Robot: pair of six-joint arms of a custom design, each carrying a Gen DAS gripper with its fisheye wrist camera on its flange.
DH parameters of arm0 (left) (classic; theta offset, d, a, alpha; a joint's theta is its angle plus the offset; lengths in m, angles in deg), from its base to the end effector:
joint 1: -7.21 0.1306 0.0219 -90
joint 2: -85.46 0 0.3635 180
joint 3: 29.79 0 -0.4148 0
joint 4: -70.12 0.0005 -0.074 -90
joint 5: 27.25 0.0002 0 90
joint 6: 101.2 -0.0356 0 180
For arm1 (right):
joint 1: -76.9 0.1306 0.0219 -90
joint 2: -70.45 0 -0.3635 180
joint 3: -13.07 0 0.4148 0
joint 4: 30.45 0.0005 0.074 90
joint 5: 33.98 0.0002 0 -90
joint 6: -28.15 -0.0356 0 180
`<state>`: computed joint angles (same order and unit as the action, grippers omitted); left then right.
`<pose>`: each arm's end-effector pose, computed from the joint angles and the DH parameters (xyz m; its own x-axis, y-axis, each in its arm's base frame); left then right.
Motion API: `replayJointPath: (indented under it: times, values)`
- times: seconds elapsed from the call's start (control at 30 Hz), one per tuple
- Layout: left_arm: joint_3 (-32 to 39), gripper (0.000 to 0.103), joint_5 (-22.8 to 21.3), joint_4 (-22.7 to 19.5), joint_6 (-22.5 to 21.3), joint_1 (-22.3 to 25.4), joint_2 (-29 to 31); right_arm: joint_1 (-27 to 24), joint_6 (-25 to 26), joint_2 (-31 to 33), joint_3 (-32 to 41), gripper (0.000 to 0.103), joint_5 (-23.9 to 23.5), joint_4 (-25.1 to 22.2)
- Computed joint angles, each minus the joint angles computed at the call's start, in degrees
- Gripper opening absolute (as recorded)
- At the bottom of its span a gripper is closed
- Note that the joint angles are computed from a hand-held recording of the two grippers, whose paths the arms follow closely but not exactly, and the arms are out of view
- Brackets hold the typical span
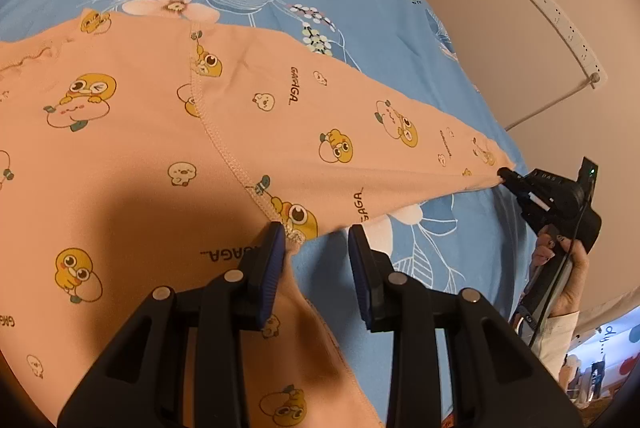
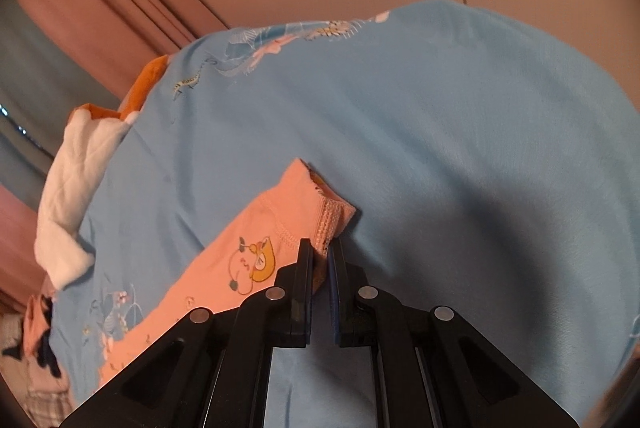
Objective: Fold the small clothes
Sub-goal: 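Fold the held sleeve across the onesie body and open the right gripper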
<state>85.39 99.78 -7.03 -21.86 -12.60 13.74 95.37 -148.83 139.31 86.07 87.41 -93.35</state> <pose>0.5402 -0.2179 0.4291 -0.7847 0.4396 -0.4369 0.6178 0.6113 -0.4945 0.3461 0.0955 0.4102 -0.0569 0.8797 -0.4720 0.8091 0.3177 0.4944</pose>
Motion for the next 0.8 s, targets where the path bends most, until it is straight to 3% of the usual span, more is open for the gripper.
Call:
replayJointPath:
  times: [0.23, 0.4, 0.6, 0.8]
  values:
    - [-0.2, 0.039, -0.2, -0.3, 0.1, 0.9, -1.4, 1.7, 3.9, 2.1, 3.9, 0.008, 4.5, -2.3]
    - [-0.9, 0.047, 0.2, 1.9, 1.4, 1.9, -3.7, 3.3, 8.5, 3.6, 6.6, 0.008, 8.2, -2.1]
    - [-1.8, 0.056, -2.0, 5.2, 2.3, 4.3, -7.1, 5.5, 17.6, 5.5, 9.6, 0.008, 10.3, 3.6]
    - [-2.6, 0.059, -3.1, 7.1, 4.3, 7.4, -9.0, 7.9, 31.3, 10.6, 14.7, 0.008, 6.9, 13.8]
